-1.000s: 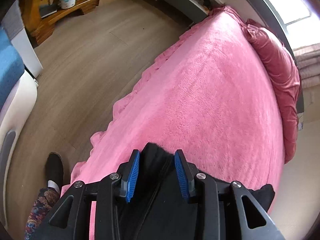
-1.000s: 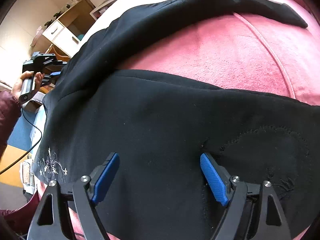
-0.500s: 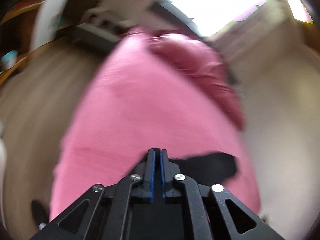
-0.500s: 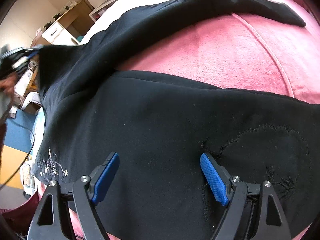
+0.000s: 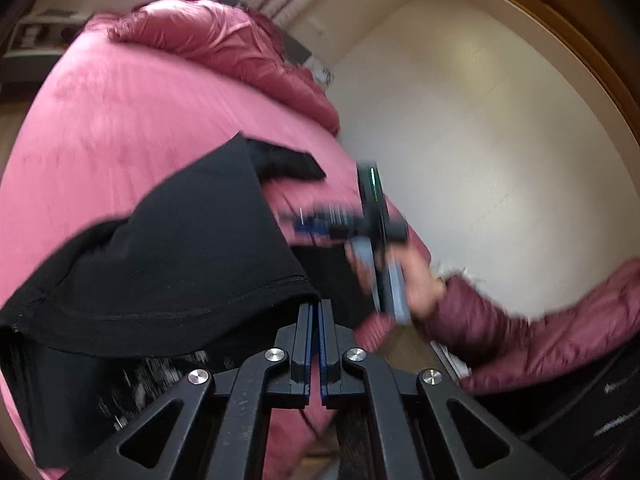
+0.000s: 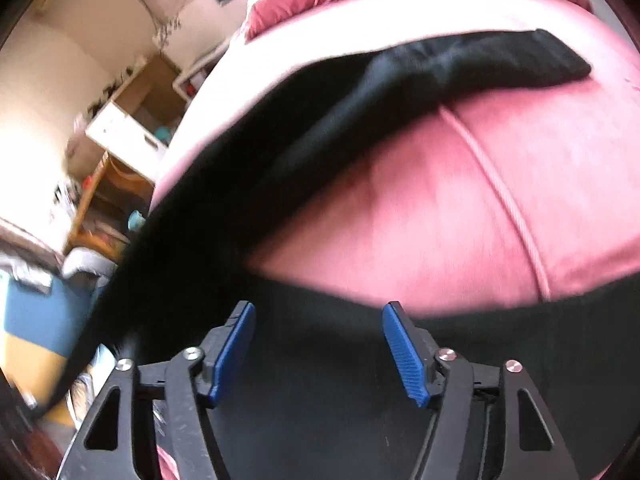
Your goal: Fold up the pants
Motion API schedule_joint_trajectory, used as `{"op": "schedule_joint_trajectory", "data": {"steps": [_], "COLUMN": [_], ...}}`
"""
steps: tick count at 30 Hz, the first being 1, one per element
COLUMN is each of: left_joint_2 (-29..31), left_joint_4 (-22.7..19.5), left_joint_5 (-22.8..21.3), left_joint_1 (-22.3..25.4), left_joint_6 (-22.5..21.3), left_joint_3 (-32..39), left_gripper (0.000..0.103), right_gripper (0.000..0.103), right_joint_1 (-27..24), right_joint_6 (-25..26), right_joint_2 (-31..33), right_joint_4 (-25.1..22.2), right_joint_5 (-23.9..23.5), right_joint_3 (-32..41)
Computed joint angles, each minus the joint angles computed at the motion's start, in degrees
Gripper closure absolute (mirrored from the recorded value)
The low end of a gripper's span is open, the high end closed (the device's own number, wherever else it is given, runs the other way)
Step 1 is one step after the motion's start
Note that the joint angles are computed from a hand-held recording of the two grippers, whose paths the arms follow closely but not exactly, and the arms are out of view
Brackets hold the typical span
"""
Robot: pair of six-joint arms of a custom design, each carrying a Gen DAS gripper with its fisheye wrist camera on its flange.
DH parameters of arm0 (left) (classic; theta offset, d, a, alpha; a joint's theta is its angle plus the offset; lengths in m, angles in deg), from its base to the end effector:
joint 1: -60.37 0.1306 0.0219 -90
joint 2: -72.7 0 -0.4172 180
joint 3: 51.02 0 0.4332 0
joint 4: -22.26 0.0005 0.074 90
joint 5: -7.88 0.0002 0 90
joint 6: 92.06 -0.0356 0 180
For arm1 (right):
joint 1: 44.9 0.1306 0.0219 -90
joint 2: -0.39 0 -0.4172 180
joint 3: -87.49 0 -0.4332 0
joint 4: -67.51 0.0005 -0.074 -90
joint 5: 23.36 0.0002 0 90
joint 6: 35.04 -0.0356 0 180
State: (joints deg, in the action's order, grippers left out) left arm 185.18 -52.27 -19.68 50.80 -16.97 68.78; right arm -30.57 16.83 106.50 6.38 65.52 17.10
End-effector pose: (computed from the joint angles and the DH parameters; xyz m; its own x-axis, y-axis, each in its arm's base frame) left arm 0.6316 -0.1390 0.4878 -0.7716 0.2508 -0.5846 0.6355 0.3463 -0.6901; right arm 0.6090 0.1558 0.4652 -0.8028 0.4321 -0.4109 0.3026 0.8890 0.3436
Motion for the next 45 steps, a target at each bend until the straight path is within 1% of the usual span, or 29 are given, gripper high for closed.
{"op": "schedule_joint_trajectory", "data": {"steps": [2,6,7,9,10,11,13,15,16,17,18,19,20,22,23,24,25,26,28,30,32,34,37,39,41,42,43,44,45], "left_joint_2": [-1.1,-2.2,-2.4,-1.2,-1.6,-2.0,-2.6,-2.9,-3.2,-3.7,-3.0,-2.7,-2.0,0.3,2.0,4.8,6.9,9.4,15.2,19.2,20.1,17.5,11.6,8.9,8.0,7.2,6.6,5.8,5.5], "left_joint_4": [-0.3,0.8,1.6,1.6,1.9,1.8,1.7,1.6,1.9,2.2,1.7,2.7,4.3,6.6,7.5,8.4,9.2,9.3,9.0,8.4,9.5,11.0,12.2,11.3,10.6,10.5,10.8,11.2,11.2], "left_joint_5": [0.1,-0.4,-0.6,-0.4,-0.5,-0.6,-0.9,-1.3,-1.6,-2.5,-3.1,-3.8,-5.5,-9.1,-11.6,-14.4,-15.7,-16.9,-21.5,-23.5,-23.1,-22.0,-19.3,-17.8,-18.7,-18.2,-18.5,-17.1,-15.7], "left_joint_1": [-0.1,0.6,0.7,1.5,1.6,2.0,2.3,2.4,2.5,2.7,3.5,3.7,4.0,4.3,4.4,4.7,5.0,5.3,5.6,6.0,6.1,6.1,5.8,5.4,4.8,4.8,4.8,4.9,4.9], "left_joint_6": [0.8,3.1,4.2,5.0,5.4,5.3,4.9,6.0,6.5,7.1,7.1,8.5,10.5,14.2,16.0,18.8,21.2,23.5,27.9,31.1,32.2,30.1,24.9,21.9,21.3,21.4,21.4,21.6,21.6], "left_joint_3": [-2.1,-4.4,-4.7,-3.6,-4.1,-4.7,-5.6,-5.5,-5.7,-5.9,-5.0,-4.3,-3.0,0.9,3.9,8.7,12.0,16.2,26.5,34.3,35.9,32.3,22.5,17.7,15.0,13.1,11.6,9.7,9.0], "left_gripper": [0.101,0.101,0.101,0.101,0.101,0.101,0.101,0.101,0.101,0.101,0.101,0.101,0.101,0.101,0.101,0.101,0.101,0.101,0.101,0.101,0.101,0.101,0.101,0.101,0.101,0.101,0.101,0.101,0.101], "right_gripper": [0.038,0.038,0.038,0.039,0.043,0.05,0.053,0.058,0.064,0.079,0.084,0.085,0.088,0.091,0.103,0.103,0.103,0.103,0.103,0.103,0.103,0.102,0.1,0.1,0.098,0.095,0.088,0.078,0.073], "right_joint_1": [-1.2,-4.0,-4.4,-5.1,-5.5,-5.9,-6.5,-7.4,-7.6,-7.9,-8.2,-8.1,-7.8,-7.6,-7.5,-7.5,-7.3,-7.2,-6.7,-6.1,-6.0,-6.0,-6.3,-6.6,-6.5,-6.4,-6.2,-5.9,-5.6], "right_joint_6": [-0.7,-5.9,-6.9,-8.3,-9.1,-9.3,-9.9,-9.6,-9.3,-8.7,-7.5,-6.6,-5.4,-2.6,-2.0,-1.7,-1.8,-2.0,-1.6,0.0,0.6,1.9,1.6,0.9,0.2,-0.3,-0.4,-0.5,-0.6], "right_joint_2": [1.7,5.7,7.1,10.1,11.8,13.3,16.8,20.1,21.6,23.3,25.2,26.0,26.1,26.8,26.2,25.2,23.2,21.0,17.2,14.9,13.1,11.7,11.1,12.5,14.6,15.5,15.9,15.9,16.3], "right_joint_4": [1.0,4.1,3.7,2.2,1.0,0.1,-2.5,-5.8,-7.3,-9.1,-11.6,-12.9,-13.6,-14.8,-14.2,-12.5,-9.9,-7.2,-2.6,-1.2,-0.6,-2.3,-3.9,-4.5,-5.7,-6.1,-6.0,-5.5,-5.4], "right_joint_5": [-1.0,-3.4,-3.2,-2.3,-1.9,-1.9,-1.0,-0.9,-0.4,-0.2,0.3,0.4,0.6,1.1,1.3,1.3,1.3,1.1,0.6,0.3,-1.4,-1.2,-2.4,-2.7,-2.9,-3.1,-3.5,-4.4,-5.0], "right_joint_3": [2.7,8.0,9.9,13.9,16.3,18.4,23.5,28.4,30.6,33.4,36.9,38.4,38.9,41.4,41.2,40.1,38.0,35.5,31.7,29.9,28.0,26.0,23.6,24.2,26.0,26.7,26.7,26.0,26.1]}}
